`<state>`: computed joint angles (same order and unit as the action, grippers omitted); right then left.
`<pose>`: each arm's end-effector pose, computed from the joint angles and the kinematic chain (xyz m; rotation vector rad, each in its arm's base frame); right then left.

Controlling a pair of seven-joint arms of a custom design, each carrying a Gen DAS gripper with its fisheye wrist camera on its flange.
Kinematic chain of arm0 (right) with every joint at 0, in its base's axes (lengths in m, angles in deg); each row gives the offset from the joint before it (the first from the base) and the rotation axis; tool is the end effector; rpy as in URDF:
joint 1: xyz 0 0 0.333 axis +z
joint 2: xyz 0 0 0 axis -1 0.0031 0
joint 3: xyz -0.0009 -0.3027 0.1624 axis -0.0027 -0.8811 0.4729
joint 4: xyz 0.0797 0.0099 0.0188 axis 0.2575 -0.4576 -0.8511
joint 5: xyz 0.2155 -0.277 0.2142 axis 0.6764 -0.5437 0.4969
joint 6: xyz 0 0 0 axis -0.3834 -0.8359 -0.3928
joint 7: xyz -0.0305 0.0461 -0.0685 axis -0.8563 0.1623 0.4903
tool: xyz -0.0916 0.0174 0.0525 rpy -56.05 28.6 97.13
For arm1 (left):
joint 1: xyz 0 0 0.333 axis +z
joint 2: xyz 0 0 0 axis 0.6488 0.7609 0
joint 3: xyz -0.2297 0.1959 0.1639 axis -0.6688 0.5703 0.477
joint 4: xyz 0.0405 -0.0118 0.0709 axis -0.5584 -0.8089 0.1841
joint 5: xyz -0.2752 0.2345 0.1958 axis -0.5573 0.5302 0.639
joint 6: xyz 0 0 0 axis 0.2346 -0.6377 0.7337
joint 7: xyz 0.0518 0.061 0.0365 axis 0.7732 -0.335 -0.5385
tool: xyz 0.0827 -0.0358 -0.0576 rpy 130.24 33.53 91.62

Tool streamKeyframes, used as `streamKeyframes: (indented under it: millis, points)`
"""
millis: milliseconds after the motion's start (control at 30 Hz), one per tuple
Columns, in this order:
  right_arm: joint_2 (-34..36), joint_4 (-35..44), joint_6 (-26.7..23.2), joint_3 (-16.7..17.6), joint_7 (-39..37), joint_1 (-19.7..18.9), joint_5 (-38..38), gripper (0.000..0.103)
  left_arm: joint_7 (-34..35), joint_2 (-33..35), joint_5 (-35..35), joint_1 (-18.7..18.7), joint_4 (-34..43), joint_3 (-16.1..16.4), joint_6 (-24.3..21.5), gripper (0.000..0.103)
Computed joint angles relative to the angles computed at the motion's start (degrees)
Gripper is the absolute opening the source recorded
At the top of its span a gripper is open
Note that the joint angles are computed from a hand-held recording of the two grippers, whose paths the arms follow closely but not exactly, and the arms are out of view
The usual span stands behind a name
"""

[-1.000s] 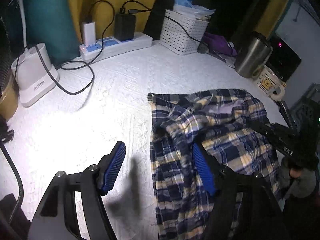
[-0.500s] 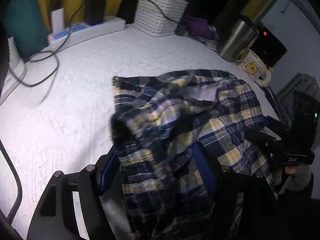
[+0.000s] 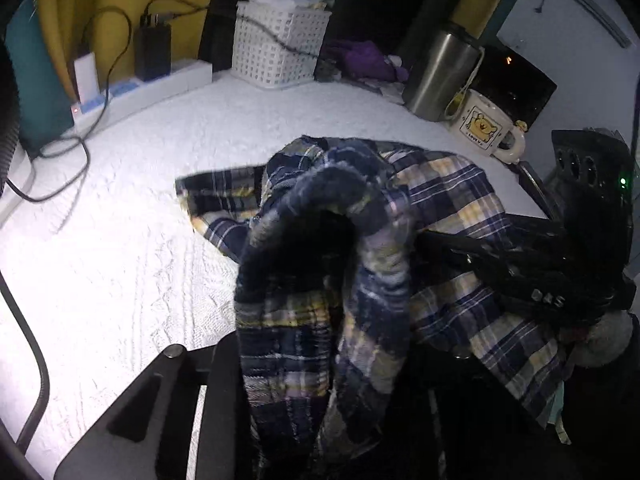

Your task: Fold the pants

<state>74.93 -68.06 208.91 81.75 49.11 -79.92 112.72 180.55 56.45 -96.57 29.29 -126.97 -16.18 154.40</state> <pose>0.6238 0.1751 0.4031 -2.1252 0.9625 -0.0309 0.5192 -0.0959 0.4261 -1.9303 1.9182 -0.9274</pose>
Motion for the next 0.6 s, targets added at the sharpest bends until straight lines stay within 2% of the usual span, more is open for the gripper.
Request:
streamKeyframes:
  millis: [133, 333, 367, 467, 600]
  points:
    - [-3.47, -2.94, 2.06, 0.54, -5.22, 0.11, 4.42, 0.017, 1.42, -2.42, -0.53, -2.09, -1.68, 0.26, 3.77, 0.019]
    - [-10.7, -7.23, 3.38, -1.03, -14.27, 1.54, 13.41, 0.016, -4.5, -8.96, 5.89, -3.44, -6.83, -0.44, 10.77, 0.018]
    - [-12.18, -8.03, 3.27, -1.51, -15.64, 1.85, 14.71, 0.016, -4.33, -10.02, 6.04, -5.01, -7.4, 0.92, 11.29, 0.018]
    - [-16.1, -10.08, 2.78, -2.97, -18.95, 2.97, 17.76, 0.016, -7.08, -13.85, 8.5, -3.4, -9.7, -0.95, 13.2, 0.018]
    - [-21.35, -12.98, 2.49, -4.55, -22.92, 4.63, 21.42, 0.016, -11.36, -19.43, 11.44, 2.18, -12.83, -7.0, 15.09, 0.018]
